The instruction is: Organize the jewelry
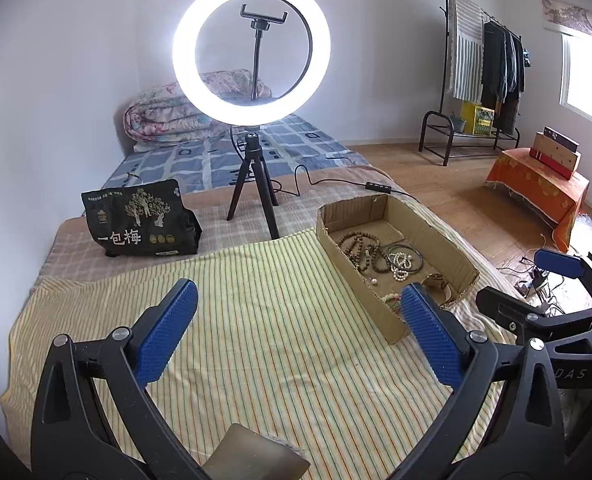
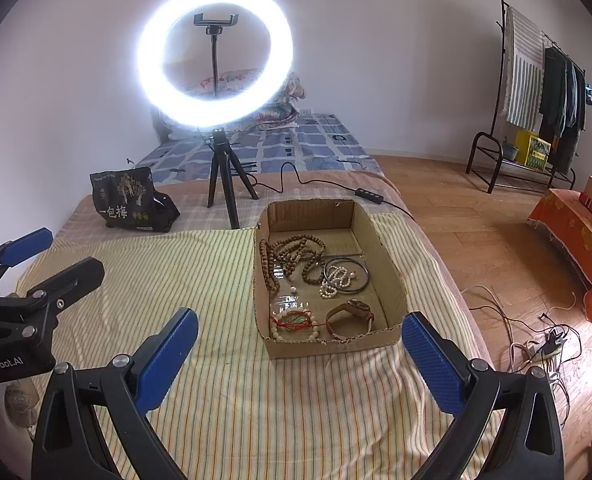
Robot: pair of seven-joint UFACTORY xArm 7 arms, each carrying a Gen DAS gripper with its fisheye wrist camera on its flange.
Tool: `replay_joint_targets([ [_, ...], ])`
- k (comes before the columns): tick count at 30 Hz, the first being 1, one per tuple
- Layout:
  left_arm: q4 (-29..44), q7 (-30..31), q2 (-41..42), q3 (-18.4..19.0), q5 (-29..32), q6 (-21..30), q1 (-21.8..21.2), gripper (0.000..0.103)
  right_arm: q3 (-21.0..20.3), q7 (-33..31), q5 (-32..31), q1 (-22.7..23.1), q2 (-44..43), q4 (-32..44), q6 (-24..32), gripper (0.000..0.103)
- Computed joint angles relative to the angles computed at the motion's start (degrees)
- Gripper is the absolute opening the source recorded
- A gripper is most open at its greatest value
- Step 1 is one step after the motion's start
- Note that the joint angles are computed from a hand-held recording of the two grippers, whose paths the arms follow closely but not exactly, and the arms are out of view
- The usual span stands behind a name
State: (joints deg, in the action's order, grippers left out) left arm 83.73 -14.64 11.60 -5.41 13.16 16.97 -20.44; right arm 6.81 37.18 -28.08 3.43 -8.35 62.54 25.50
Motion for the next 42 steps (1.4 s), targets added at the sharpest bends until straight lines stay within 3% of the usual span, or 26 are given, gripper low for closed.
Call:
replay_joint_targets([
  [13,0.98,-1.45,0.43,0.48,2.18,1.85,-0.55,0.103,-0.11,0.03,0.22,-0.18,-0.3,-0.57,-0.18,0.103],
  [42,0.74,0.93,0.29,-0.35,0.1,2.41,-0.52,0.103,-0.16,-0.11,0.83,-0.15,-0.22,-0.88,0.0,0.103],
])
